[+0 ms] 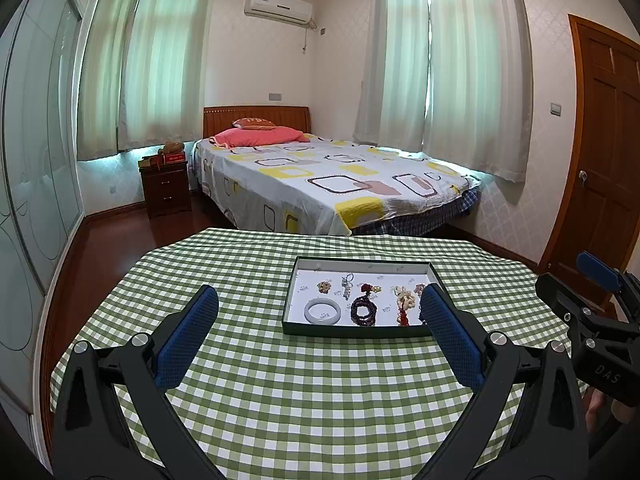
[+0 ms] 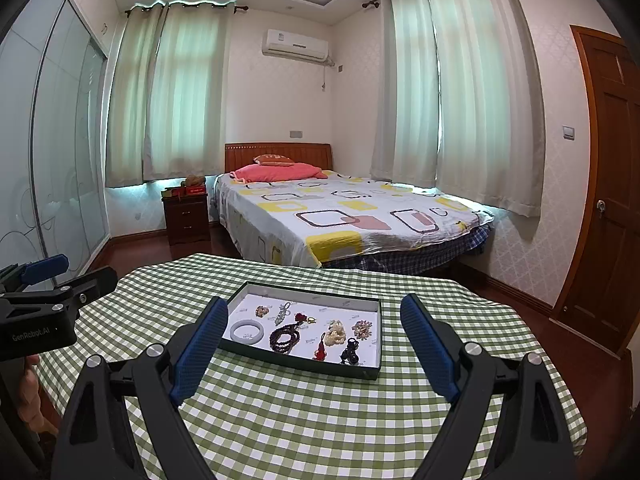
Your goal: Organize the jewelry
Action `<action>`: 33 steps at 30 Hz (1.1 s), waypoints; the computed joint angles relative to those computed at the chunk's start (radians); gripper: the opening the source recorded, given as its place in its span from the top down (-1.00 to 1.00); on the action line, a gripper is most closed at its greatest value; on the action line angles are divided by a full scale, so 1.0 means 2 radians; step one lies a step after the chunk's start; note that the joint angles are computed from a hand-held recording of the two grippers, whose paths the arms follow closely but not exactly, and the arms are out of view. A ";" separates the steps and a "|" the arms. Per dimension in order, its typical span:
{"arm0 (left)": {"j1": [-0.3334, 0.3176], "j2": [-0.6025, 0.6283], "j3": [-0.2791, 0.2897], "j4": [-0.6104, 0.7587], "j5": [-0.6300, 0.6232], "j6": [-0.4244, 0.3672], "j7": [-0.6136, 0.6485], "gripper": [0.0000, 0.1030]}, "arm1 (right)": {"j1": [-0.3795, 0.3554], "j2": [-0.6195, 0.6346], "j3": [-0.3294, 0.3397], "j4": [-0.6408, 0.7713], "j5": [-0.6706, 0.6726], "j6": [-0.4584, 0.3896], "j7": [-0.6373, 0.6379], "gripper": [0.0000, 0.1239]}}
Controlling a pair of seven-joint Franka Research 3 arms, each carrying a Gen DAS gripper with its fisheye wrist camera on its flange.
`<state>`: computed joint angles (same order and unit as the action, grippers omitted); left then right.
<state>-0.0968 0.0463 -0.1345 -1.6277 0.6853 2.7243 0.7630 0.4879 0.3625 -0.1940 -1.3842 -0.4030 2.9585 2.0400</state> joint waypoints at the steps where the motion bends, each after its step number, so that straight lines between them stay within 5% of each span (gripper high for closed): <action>1: 0.000 0.000 0.000 0.000 0.000 0.000 -0.001 -0.91 | 0.000 0.000 0.000 0.000 0.000 0.000 0.000 -0.37; 26: 0.002 0.004 0.001 -0.005 -0.020 0.001 0.007 -0.91 | -0.002 -0.007 0.006 -0.012 -0.001 -0.003 -0.001 -0.37; 33: 0.000 0.012 0.006 0.000 0.019 0.001 -0.021 -0.92 | -0.005 -0.007 0.009 -0.013 0.002 -0.003 -0.005 -0.38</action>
<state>-0.0965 0.0704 -0.1222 -1.6283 0.7241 2.7261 0.7203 0.4785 0.3487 -0.1762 -1.4111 -0.3989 2.9534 2.0297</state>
